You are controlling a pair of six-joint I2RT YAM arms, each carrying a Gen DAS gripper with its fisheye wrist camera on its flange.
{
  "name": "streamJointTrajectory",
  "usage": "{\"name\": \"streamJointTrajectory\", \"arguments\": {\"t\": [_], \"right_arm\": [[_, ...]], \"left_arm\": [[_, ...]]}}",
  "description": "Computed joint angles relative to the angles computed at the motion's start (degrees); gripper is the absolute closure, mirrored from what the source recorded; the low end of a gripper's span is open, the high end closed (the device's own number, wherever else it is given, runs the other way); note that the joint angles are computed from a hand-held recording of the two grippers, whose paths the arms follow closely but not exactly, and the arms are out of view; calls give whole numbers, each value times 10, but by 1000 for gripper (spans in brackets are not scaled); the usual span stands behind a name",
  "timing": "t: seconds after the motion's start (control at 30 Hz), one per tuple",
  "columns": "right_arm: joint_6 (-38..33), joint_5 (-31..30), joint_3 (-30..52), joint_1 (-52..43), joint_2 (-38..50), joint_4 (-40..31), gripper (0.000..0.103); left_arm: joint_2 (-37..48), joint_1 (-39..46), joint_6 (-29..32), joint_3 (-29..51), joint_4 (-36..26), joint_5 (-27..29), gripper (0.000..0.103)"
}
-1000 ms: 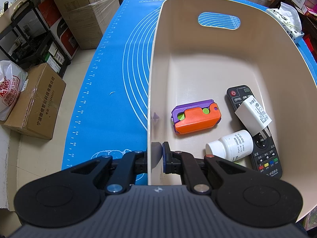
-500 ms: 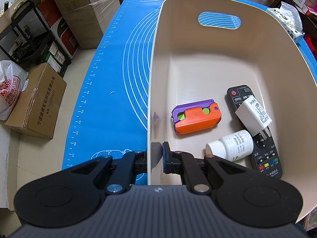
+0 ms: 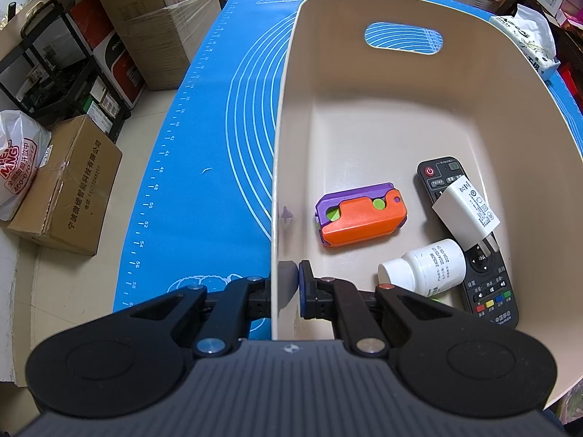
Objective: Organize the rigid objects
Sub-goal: 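Carry the keys into the basket and release them with the right tool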
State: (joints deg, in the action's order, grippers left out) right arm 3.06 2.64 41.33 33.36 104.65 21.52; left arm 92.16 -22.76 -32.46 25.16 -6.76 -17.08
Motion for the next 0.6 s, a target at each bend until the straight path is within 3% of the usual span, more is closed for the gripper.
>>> {"name": "streamJointTrajectory", "arguments": {"t": [0.27,0.6], "right_arm": [[20,7,55,50,-2,-4,90],[49,18,144,107,70,-16,90]], "left_arm": [[3,-1,-2,1,2,0,93],[5,1,4,-2,9,0,93]]}}
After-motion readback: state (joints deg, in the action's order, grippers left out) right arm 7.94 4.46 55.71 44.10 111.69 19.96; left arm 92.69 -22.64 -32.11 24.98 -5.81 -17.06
